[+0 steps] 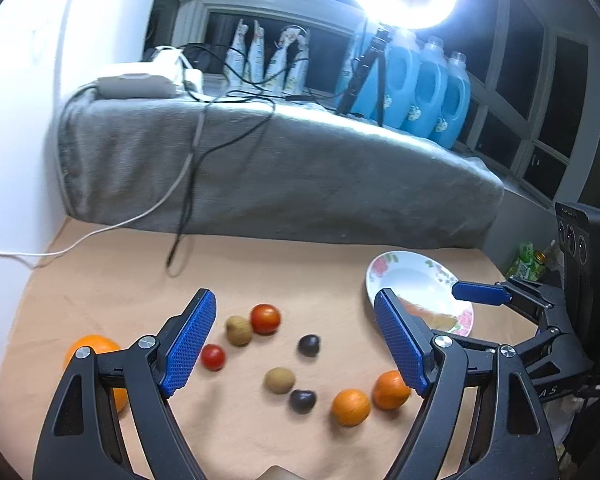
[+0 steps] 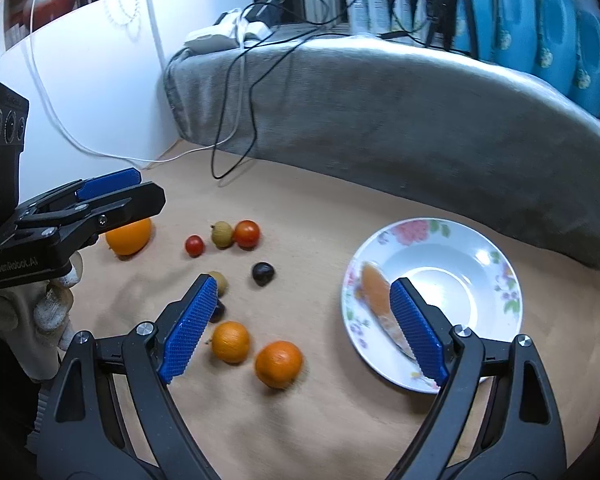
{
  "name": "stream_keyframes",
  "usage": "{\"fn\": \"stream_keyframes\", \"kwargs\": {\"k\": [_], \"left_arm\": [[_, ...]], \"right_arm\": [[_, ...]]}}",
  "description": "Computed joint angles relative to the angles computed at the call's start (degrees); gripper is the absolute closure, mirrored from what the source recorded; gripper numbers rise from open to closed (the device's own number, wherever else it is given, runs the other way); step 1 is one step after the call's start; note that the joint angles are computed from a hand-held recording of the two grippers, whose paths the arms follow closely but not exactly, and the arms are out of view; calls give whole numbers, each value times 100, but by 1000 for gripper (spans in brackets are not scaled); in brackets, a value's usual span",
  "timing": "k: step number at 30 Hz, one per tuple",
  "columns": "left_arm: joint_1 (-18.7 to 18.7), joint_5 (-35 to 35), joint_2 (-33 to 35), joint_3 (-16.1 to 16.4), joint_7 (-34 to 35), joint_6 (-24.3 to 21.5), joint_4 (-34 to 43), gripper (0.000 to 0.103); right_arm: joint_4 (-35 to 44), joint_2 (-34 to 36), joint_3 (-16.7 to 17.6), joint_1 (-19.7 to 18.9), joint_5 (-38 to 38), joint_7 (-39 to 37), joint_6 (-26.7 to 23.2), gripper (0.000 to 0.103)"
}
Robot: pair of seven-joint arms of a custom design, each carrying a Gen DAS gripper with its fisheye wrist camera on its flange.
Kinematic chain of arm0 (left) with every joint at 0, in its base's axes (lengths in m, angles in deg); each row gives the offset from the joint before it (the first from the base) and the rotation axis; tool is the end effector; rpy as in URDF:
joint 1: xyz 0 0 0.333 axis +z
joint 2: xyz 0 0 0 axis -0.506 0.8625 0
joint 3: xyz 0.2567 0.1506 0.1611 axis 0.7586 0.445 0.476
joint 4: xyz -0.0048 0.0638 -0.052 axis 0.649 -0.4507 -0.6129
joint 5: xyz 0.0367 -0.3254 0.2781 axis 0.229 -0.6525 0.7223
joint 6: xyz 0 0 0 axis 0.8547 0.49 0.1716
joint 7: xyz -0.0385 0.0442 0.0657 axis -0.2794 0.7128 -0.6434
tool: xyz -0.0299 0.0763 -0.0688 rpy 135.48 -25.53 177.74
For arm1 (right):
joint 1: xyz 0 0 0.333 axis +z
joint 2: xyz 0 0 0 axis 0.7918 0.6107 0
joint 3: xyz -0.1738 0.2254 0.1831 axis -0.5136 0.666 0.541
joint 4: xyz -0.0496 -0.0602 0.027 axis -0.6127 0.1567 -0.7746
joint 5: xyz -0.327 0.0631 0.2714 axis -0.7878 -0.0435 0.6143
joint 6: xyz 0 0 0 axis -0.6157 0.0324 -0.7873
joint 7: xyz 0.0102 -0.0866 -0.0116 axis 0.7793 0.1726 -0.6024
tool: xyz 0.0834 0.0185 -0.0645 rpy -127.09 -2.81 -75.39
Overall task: Organize fruits
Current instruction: 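Move the right tool back toward the large orange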
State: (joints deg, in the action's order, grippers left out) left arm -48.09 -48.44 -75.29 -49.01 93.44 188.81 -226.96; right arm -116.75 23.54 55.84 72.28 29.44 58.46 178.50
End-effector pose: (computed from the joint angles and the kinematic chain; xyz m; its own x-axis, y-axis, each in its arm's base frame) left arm 0.4205 -0.2337 0.4421 -0.3627 -0.9058 0.2191 -0.5839 0.0376 -0.8110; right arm 0.3967 0.0203 0.4284 0.3440 -0.9362 -0.0718 -0.6747 -0.1933 -0.7123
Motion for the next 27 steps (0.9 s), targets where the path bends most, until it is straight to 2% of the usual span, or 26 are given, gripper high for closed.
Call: {"fn": "stream_keyframes", "kwargs": {"k": [6, 9, 13, 20, 27], "left_arm": [[299, -175, -266, -96, 72, 99, -386, 21], [351, -215, -364, -23, 79, 95, -552, 21], [359, -182, -507, 211, 63, 83, -793, 21], [500, -194, -651, 489, 84, 112, -1144, 21], [266, 139, -559, 1121, -99, 95, -1279, 21]], "right_arm": [[186, 191, 39, 264, 99, 5, -68, 13], [347, 359, 73, 444, 226, -24, -93, 13], [570, 606, 85, 687, 500, -130, -140, 13], [1052, 1149, 257, 851, 1075, -398, -384, 13], [1609, 1785, 689, 663, 1566, -649, -814, 13]]}}
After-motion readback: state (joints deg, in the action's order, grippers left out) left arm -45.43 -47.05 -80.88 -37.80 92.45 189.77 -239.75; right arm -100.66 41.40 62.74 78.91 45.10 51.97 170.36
